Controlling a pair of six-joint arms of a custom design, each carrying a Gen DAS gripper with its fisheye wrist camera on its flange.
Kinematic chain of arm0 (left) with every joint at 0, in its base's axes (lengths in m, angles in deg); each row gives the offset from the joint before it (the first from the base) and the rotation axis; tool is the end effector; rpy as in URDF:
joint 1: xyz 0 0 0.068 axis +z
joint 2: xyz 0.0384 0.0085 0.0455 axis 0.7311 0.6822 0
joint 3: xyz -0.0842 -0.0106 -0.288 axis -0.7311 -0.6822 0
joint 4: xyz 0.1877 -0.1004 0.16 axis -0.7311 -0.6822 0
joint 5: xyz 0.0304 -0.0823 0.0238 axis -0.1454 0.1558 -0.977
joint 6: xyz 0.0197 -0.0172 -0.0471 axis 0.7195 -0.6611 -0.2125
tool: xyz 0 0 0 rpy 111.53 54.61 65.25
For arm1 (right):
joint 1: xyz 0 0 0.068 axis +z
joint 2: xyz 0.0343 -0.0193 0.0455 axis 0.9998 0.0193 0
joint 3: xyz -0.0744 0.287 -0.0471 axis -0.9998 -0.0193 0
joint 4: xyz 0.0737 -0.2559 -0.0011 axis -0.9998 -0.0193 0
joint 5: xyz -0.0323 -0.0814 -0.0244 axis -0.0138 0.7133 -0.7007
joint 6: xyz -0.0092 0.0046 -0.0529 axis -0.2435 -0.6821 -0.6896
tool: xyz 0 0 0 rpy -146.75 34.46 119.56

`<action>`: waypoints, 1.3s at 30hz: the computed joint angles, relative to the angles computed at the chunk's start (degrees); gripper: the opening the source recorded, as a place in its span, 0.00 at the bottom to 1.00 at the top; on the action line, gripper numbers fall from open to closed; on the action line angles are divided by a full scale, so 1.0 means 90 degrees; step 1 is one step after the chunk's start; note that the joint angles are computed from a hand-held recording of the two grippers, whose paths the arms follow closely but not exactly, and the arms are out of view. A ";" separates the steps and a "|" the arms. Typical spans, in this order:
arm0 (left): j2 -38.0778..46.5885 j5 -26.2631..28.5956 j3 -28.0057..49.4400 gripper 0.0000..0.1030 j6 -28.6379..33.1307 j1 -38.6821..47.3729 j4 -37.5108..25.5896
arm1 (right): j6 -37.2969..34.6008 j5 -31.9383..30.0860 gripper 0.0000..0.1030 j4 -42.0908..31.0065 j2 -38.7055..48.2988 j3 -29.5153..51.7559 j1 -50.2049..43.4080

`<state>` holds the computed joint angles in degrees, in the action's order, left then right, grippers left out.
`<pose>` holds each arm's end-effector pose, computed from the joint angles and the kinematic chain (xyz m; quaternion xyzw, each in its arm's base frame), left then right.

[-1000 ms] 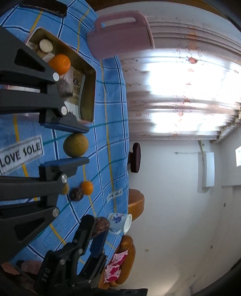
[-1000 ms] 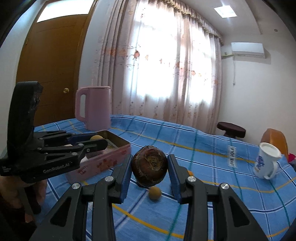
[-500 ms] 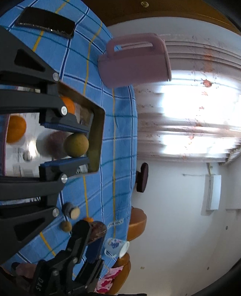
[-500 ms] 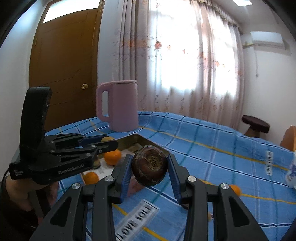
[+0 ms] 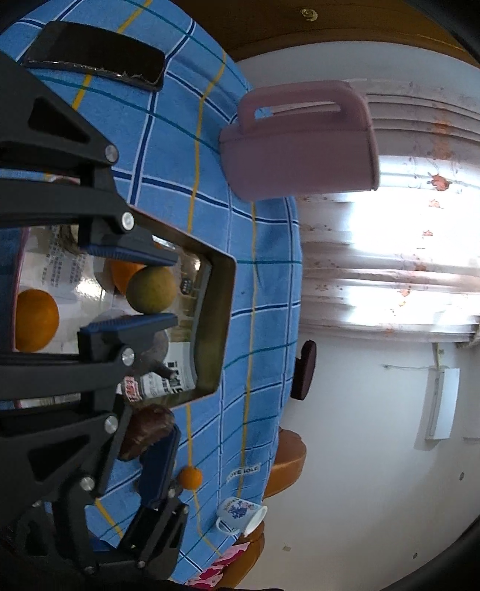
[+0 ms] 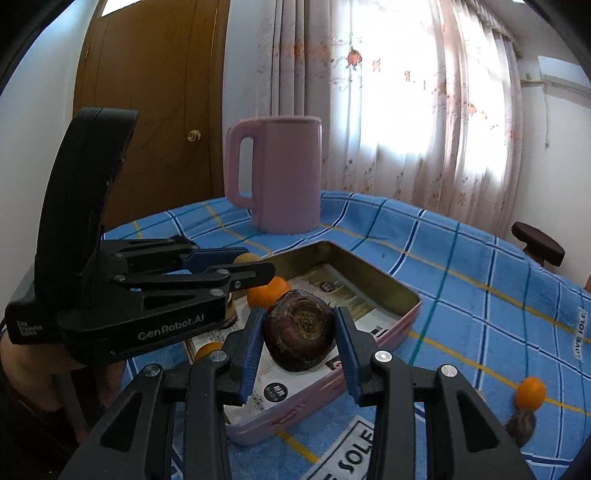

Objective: Organize fruits

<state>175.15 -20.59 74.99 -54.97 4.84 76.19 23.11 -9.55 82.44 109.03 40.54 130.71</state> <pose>0.1974 -0.1586 0.1153 0.0530 0.8750 -0.0732 0.4757 0.1930 0.1682 0.1045 -0.2962 0.8203 0.1326 0.4710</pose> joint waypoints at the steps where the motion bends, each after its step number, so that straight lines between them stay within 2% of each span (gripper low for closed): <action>1: 0.0055 0.0088 0.0006 0.27 0.0013 0.0073 0.0031 | -0.0004 -0.0002 0.39 -0.0090 0.0035 0.0070 0.0008; 9: 0.0278 0.0479 0.0101 0.27 -0.0002 0.0283 -0.0080 | -0.0006 -0.0010 0.39 -0.0675 0.0302 0.0499 0.0065; 14: 0.0321 0.0531 0.0205 0.27 0.0020 0.0289 -0.0236 | 0.0004 -0.0005 0.39 -0.1125 0.0409 0.0742 0.0063; 22: 0.0413 0.0581 0.0327 0.27 0.0037 0.0303 -0.0386 | 0.0024 -0.0094 0.39 -0.1349 0.0450 0.0848 0.0030; 24: 0.0412 0.0563 0.0323 0.29 0.0050 0.0301 -0.0378 | 0.0004 -0.0062 0.41 -0.1390 0.0454 0.0874 0.0052; 25: 0.0404 0.0531 0.0312 0.31 0.0050 0.0289 -0.0362 | -0.0030 -0.0046 0.42 -0.1407 0.0456 0.0882 0.0082; 26: 0.0386 0.0482 0.0290 0.41 0.0043 0.0268 -0.0347 | -0.0053 0.0001 0.48 -0.1415 0.0464 0.0891 0.0117; 27: 0.0367 0.0354 0.0271 0.59 0.0018 0.0223 -0.0339 | -0.0078 0.0065 0.55 -0.1385 0.0470 0.0879 0.0166; 29: 0.0292 0.0005 0.0163 0.77 -0.0054 0.0090 -0.0211 | -0.0103 0.0287 0.66 -0.1212 0.0432 0.0777 0.0278; 33: 0.0048 -0.0203 -0.0027 0.84 -0.0078 -0.0098 0.0018 | 0.0008 0.0264 0.66 -0.0695 0.0284 0.0445 0.0181; 39: -0.0203 -0.0435 -0.0067 0.87 -0.0155 -0.0328 0.0079 | 0.0124 0.0282 0.66 -0.0385 -0.0322 -0.0135 -0.0146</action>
<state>173.33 -24.51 74.38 -56.37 1.89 76.91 24.23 -7.02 78.97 106.13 39.32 129.39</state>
